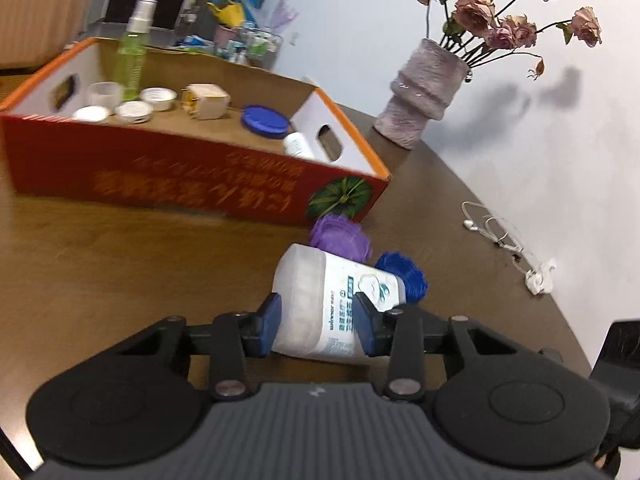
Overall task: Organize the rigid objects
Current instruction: 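Grasp the white plastic bottle lying on the table with both tools, then lift the white plastic bottle into the box and open both tools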
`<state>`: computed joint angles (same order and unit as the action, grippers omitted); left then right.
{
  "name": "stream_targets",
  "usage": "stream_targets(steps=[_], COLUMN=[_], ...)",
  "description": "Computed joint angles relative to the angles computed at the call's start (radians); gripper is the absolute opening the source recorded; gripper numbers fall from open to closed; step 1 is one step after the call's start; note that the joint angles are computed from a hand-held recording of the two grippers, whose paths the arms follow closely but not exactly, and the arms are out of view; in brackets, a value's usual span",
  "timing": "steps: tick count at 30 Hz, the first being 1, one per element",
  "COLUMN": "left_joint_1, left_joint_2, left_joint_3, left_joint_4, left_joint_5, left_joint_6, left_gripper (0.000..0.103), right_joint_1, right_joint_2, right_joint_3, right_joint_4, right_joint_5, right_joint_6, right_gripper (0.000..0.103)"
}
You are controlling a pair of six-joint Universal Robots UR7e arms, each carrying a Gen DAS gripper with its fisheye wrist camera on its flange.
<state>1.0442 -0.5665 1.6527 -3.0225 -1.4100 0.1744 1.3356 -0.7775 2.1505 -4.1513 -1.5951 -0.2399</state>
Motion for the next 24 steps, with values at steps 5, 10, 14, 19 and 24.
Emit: stream_targets(steps=[5, 10, 14, 19, 24], left_joint_1=[-0.020, -0.045, -0.044, -0.031, -0.014], left_joint_2=[-0.129, -0.231, -0.293, -0.327, -0.330], left_joint_3=[0.196, 0.358, 0.436, 0.476, 0.471], left_joint_4=[-0.074, -0.151, -0.183, -0.187, -0.183], left_joint_5=[0.072, 0.136, 0.135, 0.113, 0.080], left_joint_6=[-0.035, -0.034, -0.047, -0.060, -0.047], left_gripper=[0.035, 0.035, 0.035, 0.034, 0.036], right_joint_1=[0.018, 0.070, 0.115, 0.160, 0.172], right_joint_2=[0.016, 0.052, 0.078, 0.095, 0.104], right_joint_3=[0.059, 0.111, 0.147, 0.181, 0.191], right_joint_4=[-0.029, -0.078, -0.131, -0.160, -0.172], right_joint_5=[0.031, 0.006, -0.031, -0.091, -0.114], right_joint_6=[-0.014, -0.036, -0.056, -0.060, -0.050], right_gripper=[0.013, 0.013, 0.013, 0.013, 0.013])
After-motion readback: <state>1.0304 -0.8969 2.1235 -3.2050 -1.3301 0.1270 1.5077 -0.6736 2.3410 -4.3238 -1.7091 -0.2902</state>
